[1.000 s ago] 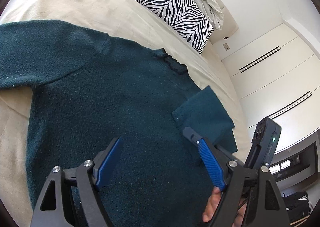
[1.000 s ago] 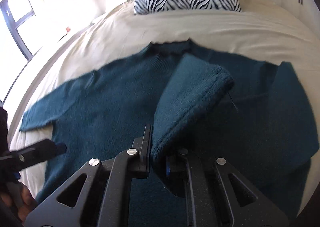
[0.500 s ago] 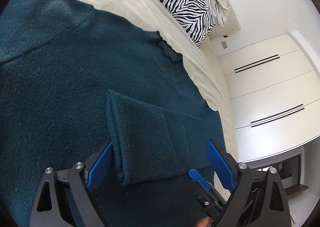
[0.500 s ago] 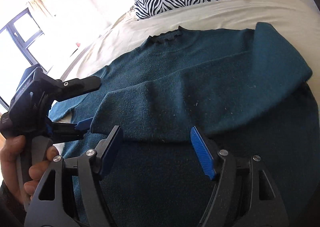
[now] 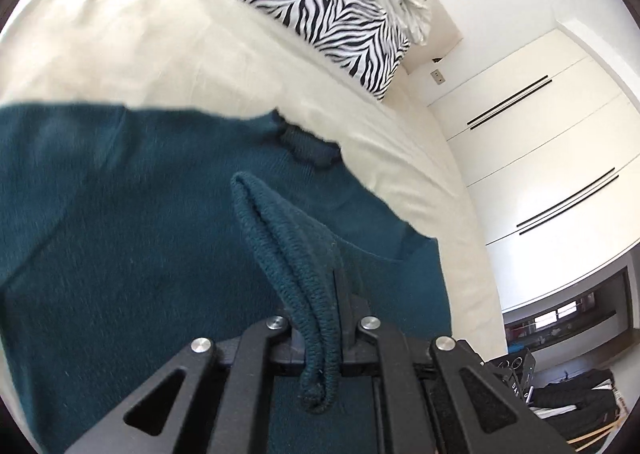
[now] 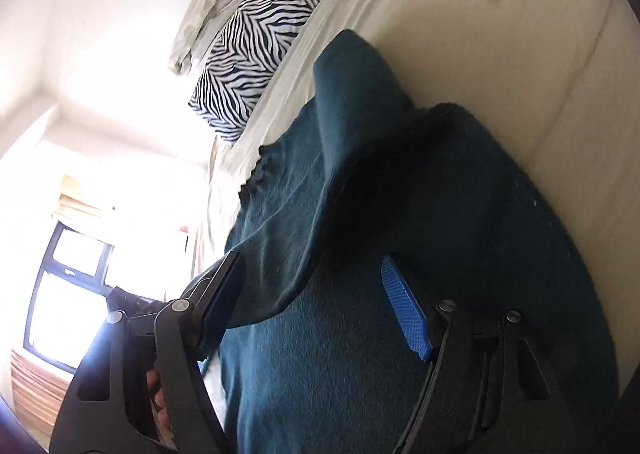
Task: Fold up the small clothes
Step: 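Grasp the other sleeve cuff with the left gripper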
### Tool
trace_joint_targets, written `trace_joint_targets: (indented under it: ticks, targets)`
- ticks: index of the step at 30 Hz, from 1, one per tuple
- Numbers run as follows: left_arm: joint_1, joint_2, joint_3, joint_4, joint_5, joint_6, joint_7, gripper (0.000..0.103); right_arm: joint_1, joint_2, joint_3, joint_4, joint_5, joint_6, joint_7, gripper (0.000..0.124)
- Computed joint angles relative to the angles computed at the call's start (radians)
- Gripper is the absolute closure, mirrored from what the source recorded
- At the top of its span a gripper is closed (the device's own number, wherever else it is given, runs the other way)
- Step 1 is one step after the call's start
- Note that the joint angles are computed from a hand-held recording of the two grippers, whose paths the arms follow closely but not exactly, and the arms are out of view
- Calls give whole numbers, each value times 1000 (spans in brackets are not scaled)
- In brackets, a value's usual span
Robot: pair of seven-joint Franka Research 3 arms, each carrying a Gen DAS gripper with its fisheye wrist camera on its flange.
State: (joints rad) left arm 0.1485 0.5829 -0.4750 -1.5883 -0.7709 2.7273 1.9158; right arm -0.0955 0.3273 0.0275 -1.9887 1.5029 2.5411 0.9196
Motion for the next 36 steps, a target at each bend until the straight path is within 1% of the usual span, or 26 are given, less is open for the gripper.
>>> trace_joint_targets:
  ticks: [4,5,9,12,13,16,18,19,20,23,24,25,27,28,31,32,33,34,35,36]
  targets:
    - [3,5,-23,9,16,96,92,95,-33,98,3,120,24,-38,53,55]
    - [-1,11,-20,11,31,111,92,95,-42,125,7,151,31,-37,77,54]
    - [-40,62,37,26,139,129,-14,95,-79,168,29,208,98,2,70,55]
    - [-65,122,76,64,210,108,-116,95,-102,166,40,193,141,1,38,57]
    - [-66,136,82,68,227,104,-141,95,-103,161,39,181,144,3,21,62]
    - [-10,142,25,30,234,141,-126,92,-98,141,36,147,130,2,15,65]
    - [-10,136,30,24,272,152,-152,87,-82,114,26,122,75,13,61,63]
    - [-12,135,33,23,292,160,-165,85,-72,94,17,106,20,18,103,62]
    - [-13,136,36,23,310,165,-178,80,-63,71,9,89,-30,22,137,61]
    - [28,152,-15,11,327,193,-178,80,-47,17,2,74,-85,41,125,61]
    - [33,153,-22,2,341,210,-180,80,-44,23,1,95,-96,44,121,61]
    - [35,152,-27,-8,357,228,-181,80,-44,44,1,131,-108,35,126,61]
    - [45,151,-43,-31,388,265,-178,79,-46,112,2,229,-167,1,188,61]
    - [63,159,-66,-40,397,287,-167,79,-49,155,4,288,-204,-15,221,61]
    - [157,208,-176,-46,405,314,-135,78,-81,318,38,501,-270,-86,280,61]
    - [186,220,-208,-53,410,320,-128,79,-78,374,36,570,-312,-90,332,61]
    - [203,227,-229,-61,419,330,-125,79,-73,418,28,623,-357,-96,386,61]
    - [208,232,-234,-62,432,333,-131,79,-87,457,42,660,-406,-101,444,64]
    - [210,233,-235,-64,446,337,-139,79,-96,471,44,662,-386,-113,446,65]
    - [213,235,-239,-66,458,341,-147,79,-127,461,81,632,-337,-90,401,66]
